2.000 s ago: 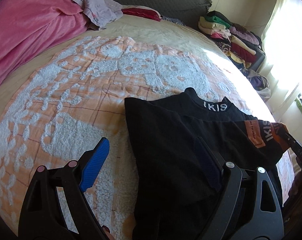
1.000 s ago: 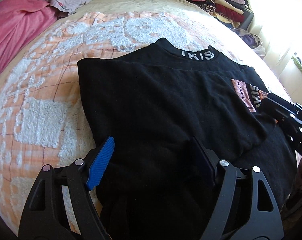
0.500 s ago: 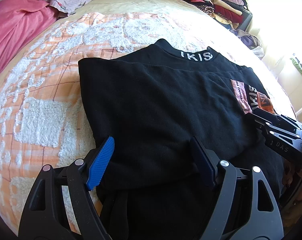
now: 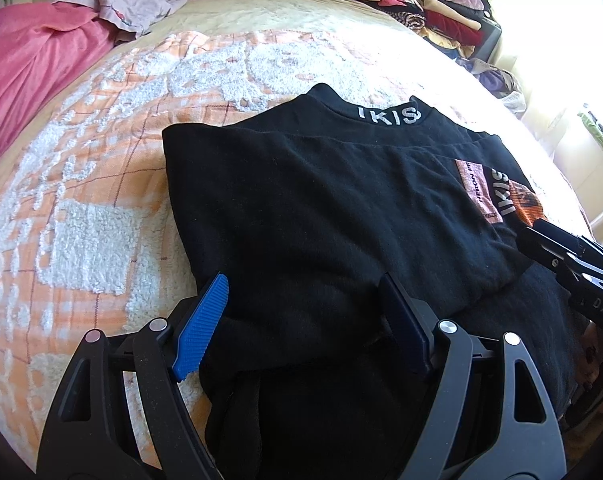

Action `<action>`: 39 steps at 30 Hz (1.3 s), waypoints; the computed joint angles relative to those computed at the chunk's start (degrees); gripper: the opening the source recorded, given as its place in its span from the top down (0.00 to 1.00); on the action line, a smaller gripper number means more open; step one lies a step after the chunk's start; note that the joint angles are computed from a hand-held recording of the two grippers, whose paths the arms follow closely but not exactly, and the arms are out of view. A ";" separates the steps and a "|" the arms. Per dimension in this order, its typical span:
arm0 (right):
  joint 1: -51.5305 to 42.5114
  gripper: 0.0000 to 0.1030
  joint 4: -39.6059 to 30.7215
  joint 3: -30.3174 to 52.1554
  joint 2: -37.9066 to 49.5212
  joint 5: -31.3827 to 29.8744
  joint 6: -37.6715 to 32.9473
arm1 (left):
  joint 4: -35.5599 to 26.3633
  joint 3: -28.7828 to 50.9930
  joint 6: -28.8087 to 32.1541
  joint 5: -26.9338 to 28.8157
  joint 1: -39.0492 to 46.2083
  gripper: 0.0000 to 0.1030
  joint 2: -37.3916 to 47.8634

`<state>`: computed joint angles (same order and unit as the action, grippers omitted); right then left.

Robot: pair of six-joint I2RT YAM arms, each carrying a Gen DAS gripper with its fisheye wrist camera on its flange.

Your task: Fold small clothes

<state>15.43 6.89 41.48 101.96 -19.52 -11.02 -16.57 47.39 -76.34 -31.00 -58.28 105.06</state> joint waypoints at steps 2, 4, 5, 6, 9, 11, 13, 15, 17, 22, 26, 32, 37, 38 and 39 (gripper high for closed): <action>-0.29 0.33 0.35 -1.11 -1.58 -0.49 0.23 | -1.29 0.24 -0.76 -0.61 -0.52 0.32 -0.29; -0.59 0.29 0.12 -1.92 -3.03 -0.81 0.20 | -2.27 0.16 -1.68 -1.37 -1.05 0.31 -1.00; -0.78 0.20 0.30 -2.34 -3.59 -0.94 0.15 | -2.69 0.11 -2.05 -1.73 -1.31 0.31 -1.42; -0.86 0.18 0.75 -2.90 -4.23 -0.97 0.26 | -3.43 0.18 -2.49 -2.44 -1.71 0.31 -1.92; -1.06 0.16 0.81 -4.04 -5.93 -0.67 0.39 | -7.29 1.42 -5.00 -4.94 -3.08 0.23 -2.45; -1.38 0.10 0.94 -4.93 -7.21 -0.68 0.68 | -8.71 1.94 -6.29 -5.86 -3.85 0.21 -2.52; -1.55 0.10 0.69 -5.64 -8.50 -0.61 0.83 | -9.52 2.35 -7.04 -6.62 -4.51 0.16 -2.43; -1.77 0.10 0.27 -6.16 -9.73 -0.65 0.87 | -12.92 3.93 -9.40 -8.21 -5.65 0.11 -1.59; -2.17 0.08 -0.17 -6.71 -11.16 -0.87 0.72 | -16.04 4.71 -12.49 -10.37 -7.48 0.09 -1.50; -2.64 0.07 -1.39 -7.97 -14.28 -0.99 0.50 | -19.08 4.86 -16.85 -12.92 -10.33 0.09 -2.37; -3.73 0.07 -2.58 -9.17 -16.80 -1.96 0.16 | -23.67 6.10 -21.37 -12.95 -11.97 0.09 -2.28; -6.02 0.07 -4.21 -11.15 -20.95 -3.79 -0.88 | -28.99 7.23 -26.97 -12.22 -15.02 0.09 -2.99; -8.73 0.06 -5.86 -12.45 -24.10 -6.20 -1.94 | -32.78 8.23 -31.13 -11.78 -17.41 0.09 -3.23; -9.44 0.06 -6.36 -12.64 -24.70 -6.81 -2.30 | -33.69 8.43 -32.30 -11.72 -18.04 0.09 -3.29; -10.11 0.06 -6.81 -12.89 -25.35 -7.37 -2.59 | -34.57 8.79 -33.19 -11.59 -18.50 0.09 -3.21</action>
